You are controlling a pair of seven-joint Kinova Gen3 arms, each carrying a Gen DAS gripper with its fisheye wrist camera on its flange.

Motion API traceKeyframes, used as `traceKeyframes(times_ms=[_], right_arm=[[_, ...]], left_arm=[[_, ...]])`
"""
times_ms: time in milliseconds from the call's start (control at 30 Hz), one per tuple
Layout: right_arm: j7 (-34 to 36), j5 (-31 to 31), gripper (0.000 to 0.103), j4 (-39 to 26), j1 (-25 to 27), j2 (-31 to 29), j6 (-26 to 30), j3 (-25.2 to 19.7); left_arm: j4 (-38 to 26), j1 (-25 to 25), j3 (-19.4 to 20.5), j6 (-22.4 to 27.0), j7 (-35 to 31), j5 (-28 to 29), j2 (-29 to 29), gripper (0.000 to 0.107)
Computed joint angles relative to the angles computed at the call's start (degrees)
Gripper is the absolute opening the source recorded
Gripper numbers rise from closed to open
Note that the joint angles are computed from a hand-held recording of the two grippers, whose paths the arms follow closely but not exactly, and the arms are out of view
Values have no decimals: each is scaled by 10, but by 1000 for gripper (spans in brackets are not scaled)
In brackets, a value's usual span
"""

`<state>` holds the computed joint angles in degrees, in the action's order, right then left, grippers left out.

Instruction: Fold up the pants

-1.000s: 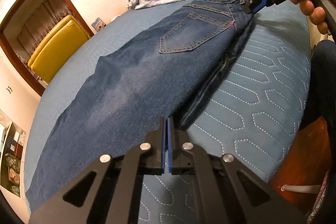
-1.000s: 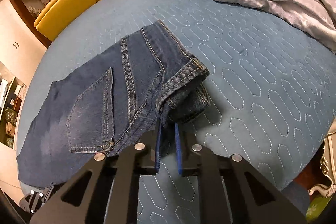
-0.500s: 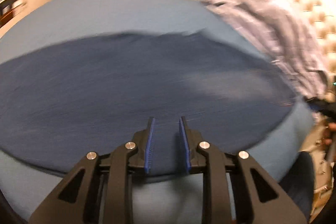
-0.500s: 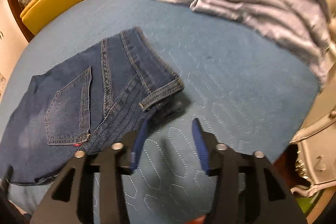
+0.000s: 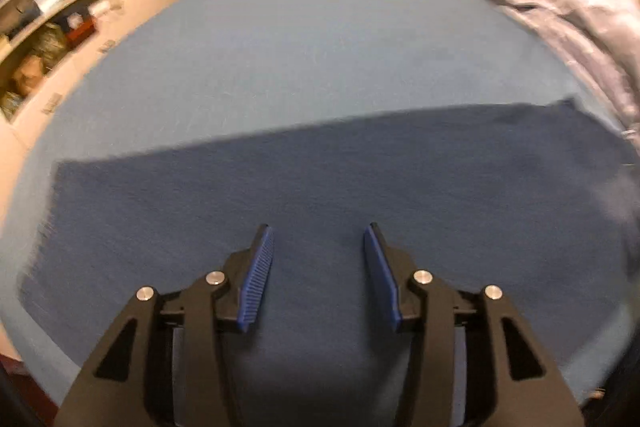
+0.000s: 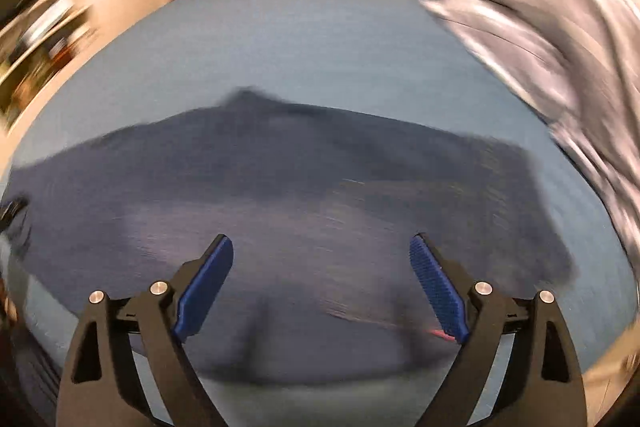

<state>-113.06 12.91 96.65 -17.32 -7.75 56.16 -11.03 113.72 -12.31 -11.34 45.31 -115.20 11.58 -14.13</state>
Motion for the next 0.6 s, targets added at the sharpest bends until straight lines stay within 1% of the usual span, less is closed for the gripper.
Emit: traceKeyframes(times_ms=[33, 67, 100, 133, 167, 200, 233, 267, 300, 333, 400, 433, 467, 500, 533, 600], right_arm=[[4, 1, 88, -21, -12, 22, 2, -14], [5, 7, 88, -45, -34, 49, 0, -22], [10, 8, 88, -67, -45, 70, -1, -32], [5, 15, 88, -91, -59, 92, 1, -39], [9, 28, 88, -118, -84, 119, -6, -41], [13, 31, 88, -141, -98, 139, -4, -42], [27, 25, 88, -167, -113, 165, -10, -43], [42, 10, 88, -193, -118, 188, -7, -46], [57, 4, 88, -220, -133, 212, -3, -41], [73, 2, 88, -246, -158, 238, -3, -25], [86, 7, 86, -297, -185, 287, 22, -14], [82, 23, 85, -319, -198, 308, 37, -7], [78, 38, 85, -339, -214, 330, 51, 9], [74, 45, 85, -351, -220, 344, 56, 20], [71, 41, 85, -359, -215, 353, 53, 21], [68, 25, 86, -356, -214, 356, 38, 40]], left_arm=[[-9, -2, -10, 0, 9, 0, 9, 53], [-18, -6, -18, 2, 20, -3, 15, 53], [-25, -21, -24, -6, 22, -9, 25, 52], [-29, -26, -35, -10, 15, -6, 33, 52], [-35, -29, -54, -9, 2, 6, 42, 52], [-44, -42, -71, -9, -16, 22, 54, 53], [-51, -58, -77, -9, -32, 28, 65, 53], [-57, -80, -78, -11, -45, 27, 74, 52], [-64, -97, -82, -22, -50, 22, 85, 52], [-68, -105, -97, -36, -60, 27, 91, 51], [-95, -118, -149, -35, -85, 65, 96, 51], [-110, -124, -175, -21, -92, 88, 94, 51], [-127, -128, -202, 2, -91, 112, 90, 50], [-136, -133, -228, 26, -100, 135, 82, 50], [-138, -133, -255, 49, -118, 158, 77, 50], [-128, -127, -308, 96, -164, 205, 65, 50]])
